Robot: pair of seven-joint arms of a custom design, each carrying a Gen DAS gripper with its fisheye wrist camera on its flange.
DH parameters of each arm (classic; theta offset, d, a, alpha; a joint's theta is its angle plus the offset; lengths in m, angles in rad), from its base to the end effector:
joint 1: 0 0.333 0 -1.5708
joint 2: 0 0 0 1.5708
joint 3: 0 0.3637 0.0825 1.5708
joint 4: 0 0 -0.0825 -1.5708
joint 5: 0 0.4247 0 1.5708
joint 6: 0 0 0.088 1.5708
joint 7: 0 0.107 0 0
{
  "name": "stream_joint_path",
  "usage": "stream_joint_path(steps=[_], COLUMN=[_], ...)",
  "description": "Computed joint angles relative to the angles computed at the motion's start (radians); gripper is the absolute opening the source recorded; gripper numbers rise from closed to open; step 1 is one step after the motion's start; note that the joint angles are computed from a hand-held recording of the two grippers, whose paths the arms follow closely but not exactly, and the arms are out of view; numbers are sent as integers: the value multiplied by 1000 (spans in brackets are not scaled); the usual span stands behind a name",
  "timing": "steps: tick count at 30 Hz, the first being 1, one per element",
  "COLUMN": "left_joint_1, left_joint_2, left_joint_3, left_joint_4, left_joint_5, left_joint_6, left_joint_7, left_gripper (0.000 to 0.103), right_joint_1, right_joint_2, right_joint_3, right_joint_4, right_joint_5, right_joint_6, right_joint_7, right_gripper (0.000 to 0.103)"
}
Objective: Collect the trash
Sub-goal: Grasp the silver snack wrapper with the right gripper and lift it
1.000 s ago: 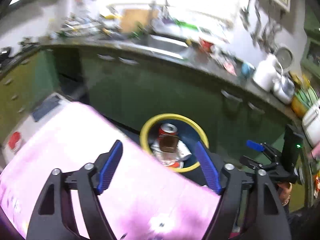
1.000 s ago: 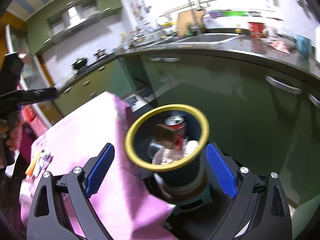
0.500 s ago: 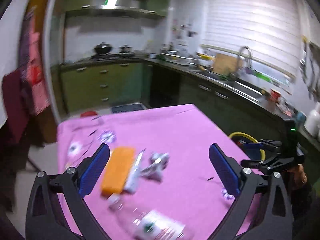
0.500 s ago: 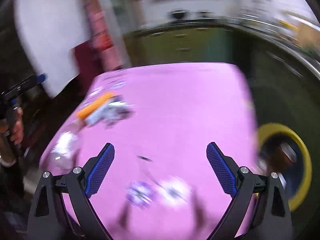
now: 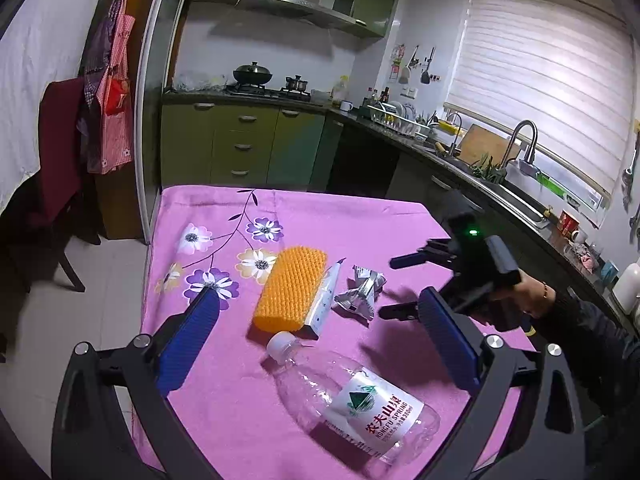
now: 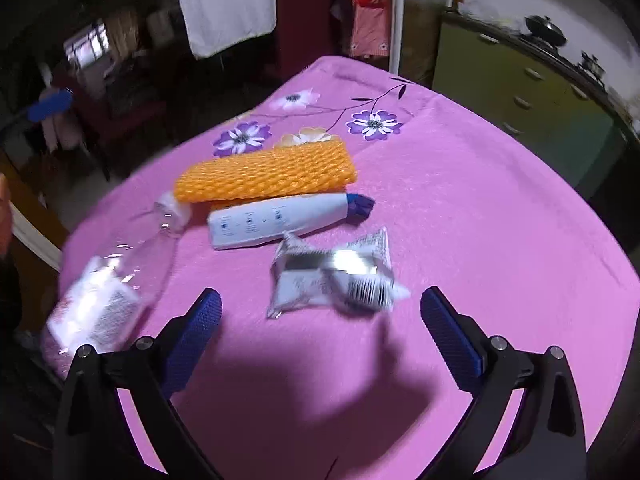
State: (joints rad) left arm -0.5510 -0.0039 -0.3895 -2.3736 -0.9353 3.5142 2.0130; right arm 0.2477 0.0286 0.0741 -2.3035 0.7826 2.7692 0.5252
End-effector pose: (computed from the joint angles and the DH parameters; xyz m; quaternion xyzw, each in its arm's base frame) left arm 0.3938 -0.3750 0.4518 -0.5100 0.7058 -0.4611 0.1708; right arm 0.5538 0.1525 0.3922 -0.8653 0.4069 -0.0947 0.2768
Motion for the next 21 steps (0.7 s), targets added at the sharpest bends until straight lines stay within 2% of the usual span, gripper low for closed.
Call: stream_joint_path(steps=[5,11,14,15,17,21], left_joint_1=[7,4,-4,-9,-17,-21], left_joint_2=[6,20,24,24,26,29], left_joint_3=[12,24,29,30,32,36], left_joint_4=[-8,-3,0,3,9,8], left_joint_5=[87,118,121,110,93,119], left_joint_6=[-13,-27,-34,-36,-39,-40], left_joint_7=[-86,-110,-106,-93,-74,-100], left_gripper=[95,95,95,95,95,95], right_joint_1=[-6,-12,-19,-20,-22,-39], right_joint_2=[67,100,109,110,111,95], right_joint_3=[8,23,31,31,28,40], right_joint_4=[65,87,93,94,96,83], right_joint_5=[-103,-227,-237,-247,-273,-209], right_joint_6=[-31,-37,-38,-42,-55,-60], right_joint_7=[51,134,157,168,202,173], right_gripper=[98,97,84,76,75,72])
